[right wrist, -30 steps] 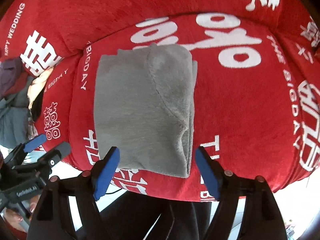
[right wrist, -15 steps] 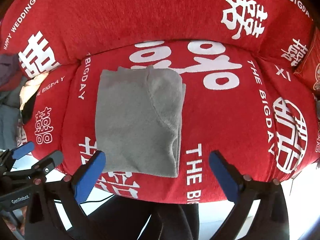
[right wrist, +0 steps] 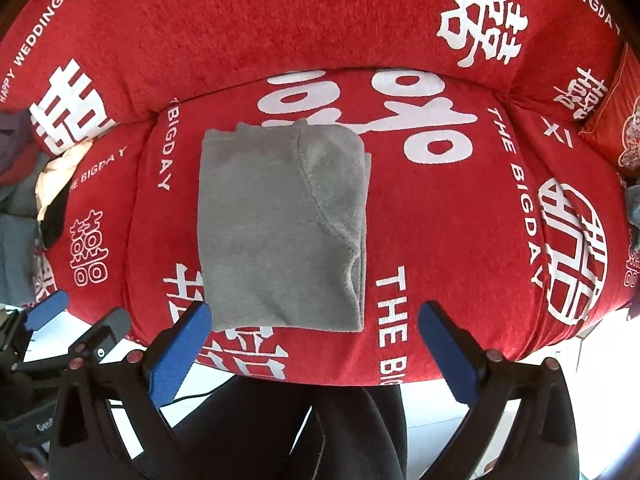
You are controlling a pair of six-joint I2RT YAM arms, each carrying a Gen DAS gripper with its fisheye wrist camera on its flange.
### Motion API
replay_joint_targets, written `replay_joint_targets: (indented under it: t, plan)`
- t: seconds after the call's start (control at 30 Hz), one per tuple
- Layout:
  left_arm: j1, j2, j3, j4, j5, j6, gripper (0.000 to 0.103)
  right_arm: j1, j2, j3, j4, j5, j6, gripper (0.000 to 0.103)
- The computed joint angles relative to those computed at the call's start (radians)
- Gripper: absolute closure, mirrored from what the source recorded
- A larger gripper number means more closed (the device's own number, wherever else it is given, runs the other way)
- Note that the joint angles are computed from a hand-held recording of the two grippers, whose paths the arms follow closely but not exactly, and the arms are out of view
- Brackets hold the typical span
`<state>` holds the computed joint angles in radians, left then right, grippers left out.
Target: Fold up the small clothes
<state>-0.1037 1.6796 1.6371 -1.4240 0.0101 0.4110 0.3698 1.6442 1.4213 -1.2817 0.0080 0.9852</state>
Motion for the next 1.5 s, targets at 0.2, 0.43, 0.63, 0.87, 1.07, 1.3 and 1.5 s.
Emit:
replay_joint_targets:
  t: [0.2,0.43,0.63,0.87,1.07,1.3,1.5]
  plan:
    - [-0.006,-0.006,0.011,0.010,-0.008,0.007,0.000,0.007,0.016,0.023,-0.033,0.011,-0.001,0.000]
    - [-0.016,-0.010,0.004,0.018,-0.027,0.000,0.000,0.008,0.036,0.054,-0.072,0.045,-0.013,0.000]
    - [-0.021,-0.015,0.000,0.017,-0.028,0.000,0.000,0.010,0.042,0.061,-0.069,0.045,-0.019,0.000]
    - [-0.028,-0.024,-0.008,0.023,-0.034,0.003,0.000,0.006,0.040,0.063,-0.069,0.050,-0.023,0.000]
    - [-0.033,-0.042,-0.027,0.042,-0.042,0.014,0.000,0.007,0.040,0.066,-0.072,0.055,-0.020,0.000]
    - [-0.040,-0.064,-0.052,0.066,-0.041,0.025,0.000,0.009,0.036,0.058,-0.071,0.056,-0.022,0.000]
    - [-0.036,-0.091,-0.069,0.098,-0.032,0.041,0.000,0.012,0.039,0.058,-0.070,0.060,-0.027,0.000]
